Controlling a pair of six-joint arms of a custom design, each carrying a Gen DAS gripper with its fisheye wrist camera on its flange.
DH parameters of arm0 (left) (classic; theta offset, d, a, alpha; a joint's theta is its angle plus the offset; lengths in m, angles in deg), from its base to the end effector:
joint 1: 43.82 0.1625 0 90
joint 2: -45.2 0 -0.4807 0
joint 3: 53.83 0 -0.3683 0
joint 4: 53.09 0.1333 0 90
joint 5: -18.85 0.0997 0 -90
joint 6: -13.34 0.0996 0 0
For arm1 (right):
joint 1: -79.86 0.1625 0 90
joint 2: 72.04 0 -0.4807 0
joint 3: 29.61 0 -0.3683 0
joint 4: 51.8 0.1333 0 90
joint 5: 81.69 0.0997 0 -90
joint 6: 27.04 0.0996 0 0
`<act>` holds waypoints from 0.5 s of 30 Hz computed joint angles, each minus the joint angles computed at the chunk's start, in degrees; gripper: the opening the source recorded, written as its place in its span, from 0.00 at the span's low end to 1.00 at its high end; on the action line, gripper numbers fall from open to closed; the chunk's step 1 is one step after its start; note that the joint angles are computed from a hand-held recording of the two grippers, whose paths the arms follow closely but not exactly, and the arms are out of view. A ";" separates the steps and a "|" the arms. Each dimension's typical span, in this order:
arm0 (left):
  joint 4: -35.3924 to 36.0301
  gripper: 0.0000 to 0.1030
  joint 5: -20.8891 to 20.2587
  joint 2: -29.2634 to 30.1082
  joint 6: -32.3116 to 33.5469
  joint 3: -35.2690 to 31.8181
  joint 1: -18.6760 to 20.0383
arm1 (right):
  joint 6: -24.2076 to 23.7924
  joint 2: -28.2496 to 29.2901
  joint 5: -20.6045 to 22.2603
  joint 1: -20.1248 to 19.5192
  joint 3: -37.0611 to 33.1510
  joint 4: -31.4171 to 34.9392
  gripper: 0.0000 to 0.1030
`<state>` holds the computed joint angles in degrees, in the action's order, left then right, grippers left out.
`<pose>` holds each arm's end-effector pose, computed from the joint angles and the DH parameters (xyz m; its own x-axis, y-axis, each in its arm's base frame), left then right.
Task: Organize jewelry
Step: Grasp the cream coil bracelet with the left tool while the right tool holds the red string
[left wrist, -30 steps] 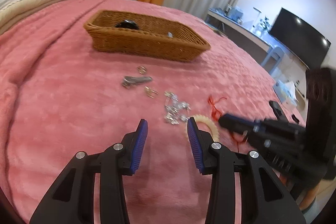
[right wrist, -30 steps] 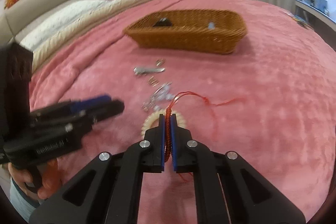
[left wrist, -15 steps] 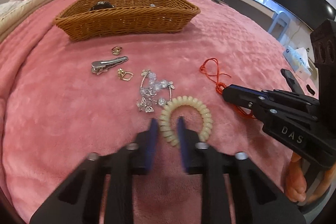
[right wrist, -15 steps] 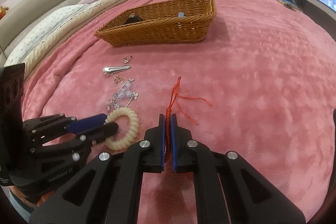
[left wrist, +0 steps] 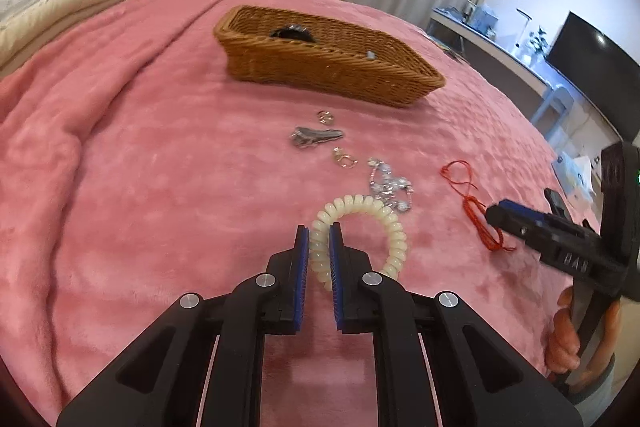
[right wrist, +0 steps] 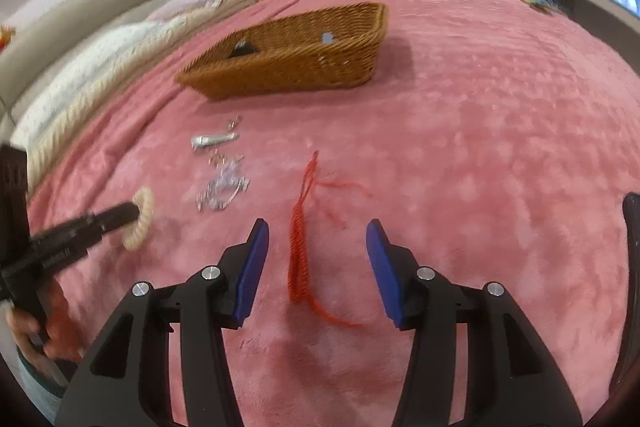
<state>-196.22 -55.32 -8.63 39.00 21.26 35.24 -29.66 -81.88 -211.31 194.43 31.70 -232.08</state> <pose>0.0129 -0.7788 0.3883 -0.8063 0.3982 -0.4375 0.5661 0.7338 -0.3756 0.4081 -0.7248 -0.0408 -0.8510 0.0107 0.5250 -0.3633 0.7099 -0.6034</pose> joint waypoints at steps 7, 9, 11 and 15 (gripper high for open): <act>-2.08 0.08 -0.12 -0.08 2.19 1.54 -0.25 | -3.71 3.47 -5.01 1.03 -5.80 5.08 0.10; -2.65 0.09 -0.69 -0.29 2.61 1.92 -0.31 | -5.60 4.16 -5.86 1.47 -6.59 4.79 0.04; -4.23 0.08 -0.55 -0.71 3.10 2.83 -0.49 | -8.67 4.52 -5.46 2.08 -6.68 2.36 0.04; -7.68 0.08 -1.96 -1.75 4.26 4.00 -1.14 | -11.38 3.76 -3.64 3.43 -6.06 -1.99 0.04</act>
<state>-203.90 -57.28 -10.39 43.26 25.26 34.10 -41.04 -78.12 -214.96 197.86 25.64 -234.07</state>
